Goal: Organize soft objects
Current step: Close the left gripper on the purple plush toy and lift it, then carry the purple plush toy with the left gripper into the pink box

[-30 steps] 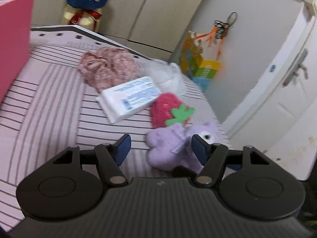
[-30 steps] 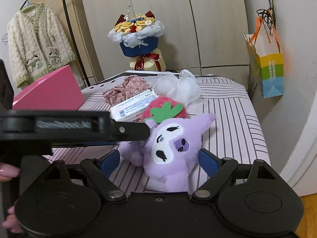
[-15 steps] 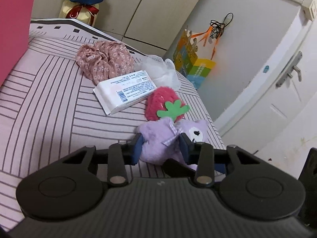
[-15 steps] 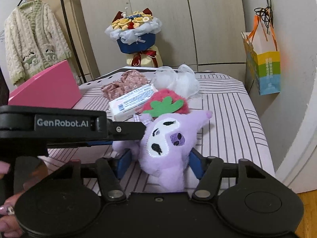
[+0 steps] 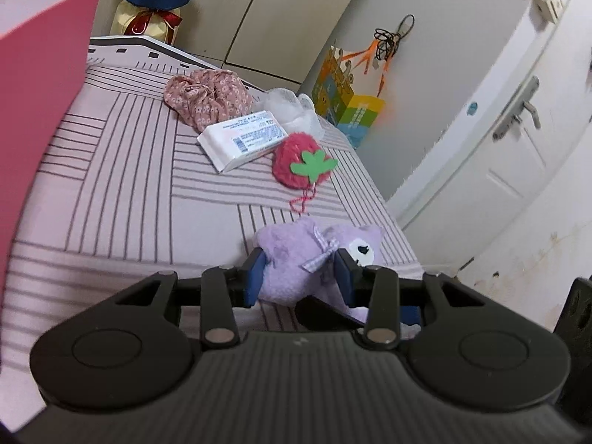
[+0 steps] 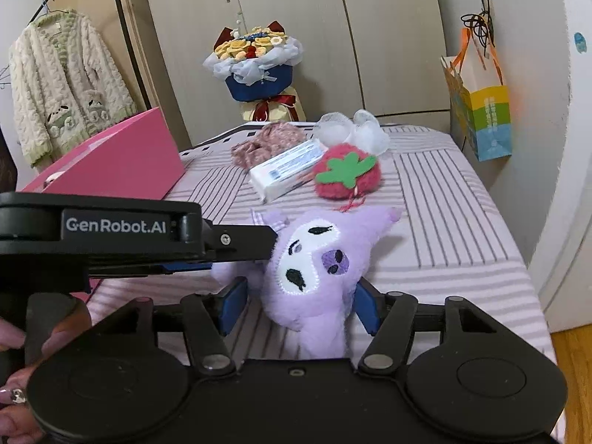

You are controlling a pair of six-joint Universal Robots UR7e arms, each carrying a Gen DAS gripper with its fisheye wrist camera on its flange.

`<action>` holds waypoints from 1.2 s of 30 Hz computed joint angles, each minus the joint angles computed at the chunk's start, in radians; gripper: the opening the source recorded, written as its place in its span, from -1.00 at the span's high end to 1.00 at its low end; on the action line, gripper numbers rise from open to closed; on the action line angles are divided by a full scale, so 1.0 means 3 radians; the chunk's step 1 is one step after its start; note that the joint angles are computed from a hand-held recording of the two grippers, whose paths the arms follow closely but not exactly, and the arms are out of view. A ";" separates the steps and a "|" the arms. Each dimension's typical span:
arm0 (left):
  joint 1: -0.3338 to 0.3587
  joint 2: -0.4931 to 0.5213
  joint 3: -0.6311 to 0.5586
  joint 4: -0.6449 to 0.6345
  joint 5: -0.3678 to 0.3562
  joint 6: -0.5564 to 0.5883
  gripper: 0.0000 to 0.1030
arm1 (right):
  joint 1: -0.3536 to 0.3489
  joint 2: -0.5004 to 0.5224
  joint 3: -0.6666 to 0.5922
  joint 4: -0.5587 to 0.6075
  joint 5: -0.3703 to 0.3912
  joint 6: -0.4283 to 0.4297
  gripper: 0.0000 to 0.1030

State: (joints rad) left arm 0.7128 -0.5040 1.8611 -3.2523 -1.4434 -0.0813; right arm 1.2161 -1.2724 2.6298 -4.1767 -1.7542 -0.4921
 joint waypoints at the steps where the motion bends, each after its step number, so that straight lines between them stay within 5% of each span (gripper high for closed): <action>1: -0.0010 -0.0037 0.0047 0.0007 0.0015 0.0019 0.26 | 0.0025 0.0013 0.0020 -0.0017 -0.0027 0.0022 -0.34; 15: -0.0063 -0.0496 0.0542 0.0161 0.0047 0.0154 0.24 | 0.0534 0.0286 0.0198 -0.0234 -0.0593 0.0041 -0.48; 28: -0.0206 -0.1104 0.0936 0.0490 0.0229 0.0068 0.23 | 0.1355 0.0256 0.0154 0.0212 -0.1381 0.0218 -0.56; 36: -0.0232 -0.1609 0.1218 0.0534 0.0301 -0.0021 0.22 | 0.1901 0.0268 0.0056 0.0456 -0.1613 0.0262 -0.63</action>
State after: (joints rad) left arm 0.6430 -0.9868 2.2265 -3.0923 -1.3530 -0.0875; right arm 1.7865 -1.1921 2.6466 -4.0398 -2.2381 -0.4136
